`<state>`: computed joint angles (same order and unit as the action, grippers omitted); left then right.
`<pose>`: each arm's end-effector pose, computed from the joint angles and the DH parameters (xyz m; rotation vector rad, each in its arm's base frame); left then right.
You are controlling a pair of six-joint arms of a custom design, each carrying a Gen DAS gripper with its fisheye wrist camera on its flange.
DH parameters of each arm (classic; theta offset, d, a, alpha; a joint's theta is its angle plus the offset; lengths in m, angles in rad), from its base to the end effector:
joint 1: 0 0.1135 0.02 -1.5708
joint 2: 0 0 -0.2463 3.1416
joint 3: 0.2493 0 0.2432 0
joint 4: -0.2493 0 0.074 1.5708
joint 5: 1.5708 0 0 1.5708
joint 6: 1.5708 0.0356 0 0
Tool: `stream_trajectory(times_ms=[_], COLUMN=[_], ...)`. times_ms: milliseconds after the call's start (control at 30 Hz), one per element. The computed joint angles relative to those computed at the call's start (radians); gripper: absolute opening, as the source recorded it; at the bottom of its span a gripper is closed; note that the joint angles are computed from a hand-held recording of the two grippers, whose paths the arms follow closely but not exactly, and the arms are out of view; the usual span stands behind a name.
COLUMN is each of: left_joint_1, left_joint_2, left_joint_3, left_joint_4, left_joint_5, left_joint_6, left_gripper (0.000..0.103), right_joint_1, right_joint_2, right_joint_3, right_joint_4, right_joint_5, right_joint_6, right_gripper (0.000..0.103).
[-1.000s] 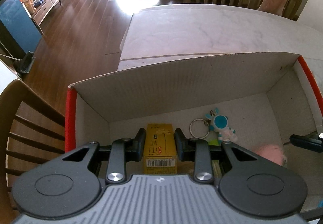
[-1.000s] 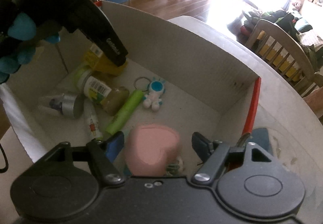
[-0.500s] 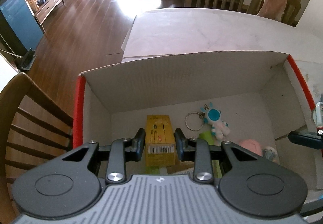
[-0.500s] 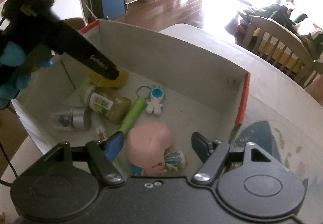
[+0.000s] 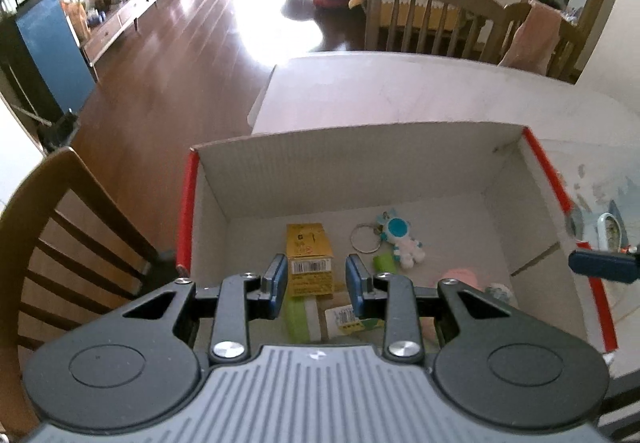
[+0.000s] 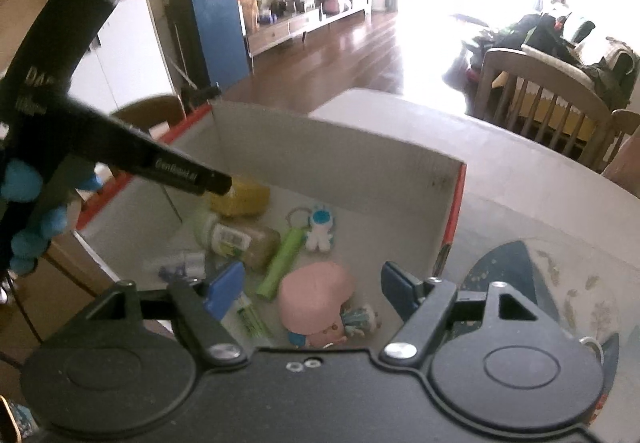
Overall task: Organize rigid objects
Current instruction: 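Lower the drink box and heart dish into the box and open both grippers, then withdraw both grippers from the box toward the last items on the mat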
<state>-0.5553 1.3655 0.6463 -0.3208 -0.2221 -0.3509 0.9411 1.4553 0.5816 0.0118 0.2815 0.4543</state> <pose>0.2095 -0.1207 0.1507 0.1847 2.5644 -0.0481 0.1607 0.2038 0.1339 -0.4577 2.3672 0.3110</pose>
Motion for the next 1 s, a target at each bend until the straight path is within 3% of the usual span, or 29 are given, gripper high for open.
stream_trajectory(times_ms=[367,633,1000], left_joint_1=[-0.148,-0.318,-0.531], left_joint_2=[-0.268,-0.376,-0.336], left_joint_3=[-0.052,-0.070,-0.048], left_joint_4=[-0.105,-0.175,-0.194], left_joint_5=[-0.095,-0.194,-0.334], left_joint_6=[-0.094,-0.221,-0.399], left_gripper=[0.030,0.030,0.031], right_joint_1=[0.071,0.159,0.333], right_joint_2=[-0.221,-0.412,-0.663], right_joint_3=[-0.079,-0.148,-0.251], right_joint_4=[-0.041,-0.138,-0.360], right_joint_5=[0.055,0.130,0.306], right_joint_6=[0.069,0.145,0.289], right_gripper=[0.083,0.087,0.090])
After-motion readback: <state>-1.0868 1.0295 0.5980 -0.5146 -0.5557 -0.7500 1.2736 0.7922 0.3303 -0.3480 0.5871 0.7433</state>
